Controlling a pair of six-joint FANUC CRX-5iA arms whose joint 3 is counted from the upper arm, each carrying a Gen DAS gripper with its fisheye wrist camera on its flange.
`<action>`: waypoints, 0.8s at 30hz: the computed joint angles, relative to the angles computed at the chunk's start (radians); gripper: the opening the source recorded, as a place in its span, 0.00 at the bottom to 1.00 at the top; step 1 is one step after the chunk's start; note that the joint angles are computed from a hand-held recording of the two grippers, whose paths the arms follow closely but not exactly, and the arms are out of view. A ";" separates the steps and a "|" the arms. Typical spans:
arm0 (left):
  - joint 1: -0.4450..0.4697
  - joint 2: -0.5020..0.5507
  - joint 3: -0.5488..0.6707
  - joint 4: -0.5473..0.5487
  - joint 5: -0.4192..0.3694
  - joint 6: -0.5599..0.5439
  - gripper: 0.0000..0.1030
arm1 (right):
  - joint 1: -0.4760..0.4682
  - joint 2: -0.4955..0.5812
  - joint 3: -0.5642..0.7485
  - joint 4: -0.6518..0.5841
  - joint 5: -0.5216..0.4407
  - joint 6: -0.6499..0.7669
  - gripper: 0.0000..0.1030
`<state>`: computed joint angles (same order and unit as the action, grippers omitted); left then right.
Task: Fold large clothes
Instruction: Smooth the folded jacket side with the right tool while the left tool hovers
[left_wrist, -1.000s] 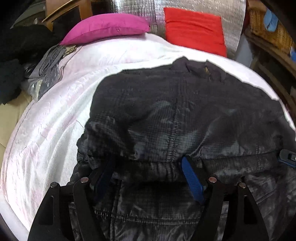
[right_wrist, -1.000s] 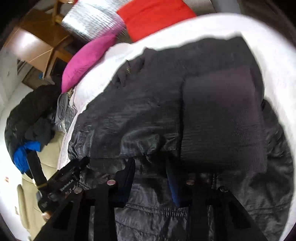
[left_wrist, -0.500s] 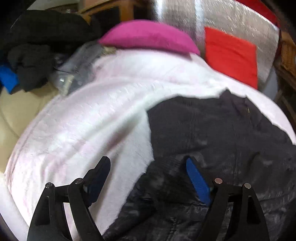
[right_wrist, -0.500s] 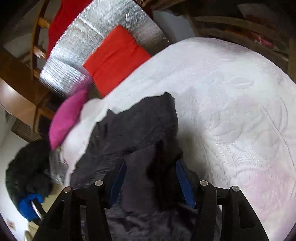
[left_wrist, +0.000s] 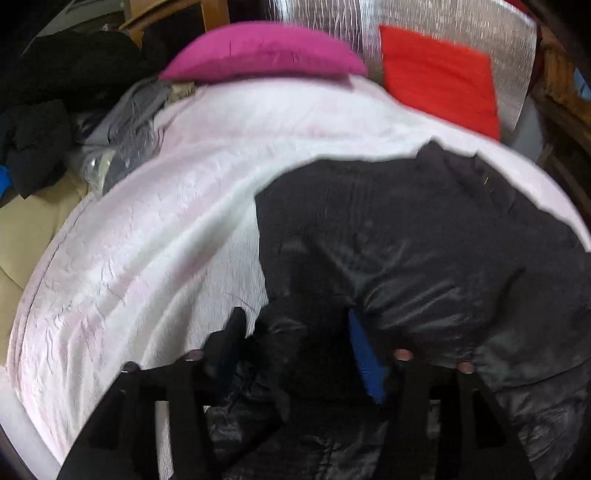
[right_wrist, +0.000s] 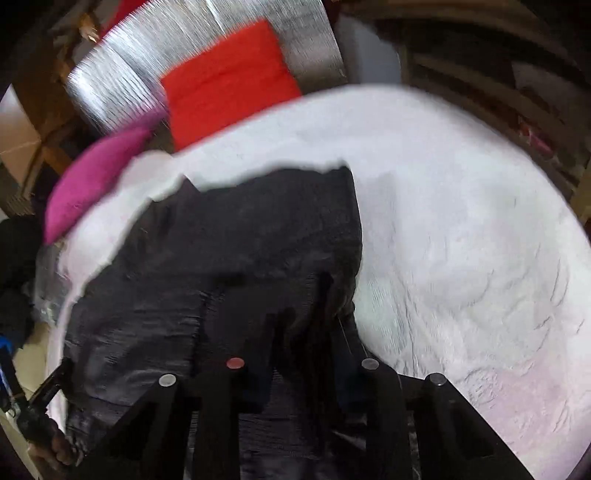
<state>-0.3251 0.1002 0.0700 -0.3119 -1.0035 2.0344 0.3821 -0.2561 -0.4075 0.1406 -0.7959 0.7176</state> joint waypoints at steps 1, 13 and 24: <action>-0.015 0.002 0.008 -0.030 -0.007 0.011 0.60 | -0.001 -0.003 -0.004 -0.001 0.005 -0.001 0.27; -0.063 -0.141 -0.066 -0.065 0.102 -0.005 0.77 | 0.140 -0.230 -0.156 0.328 0.107 -0.219 0.70; -0.049 -0.047 -0.036 0.026 0.026 -0.152 0.81 | 0.150 -0.004 0.041 0.007 -0.075 0.116 0.52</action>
<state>-0.3737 0.0530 0.0340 -0.2856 -0.9776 1.8819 0.5325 -0.2604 -0.3664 0.1472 -0.8705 0.8340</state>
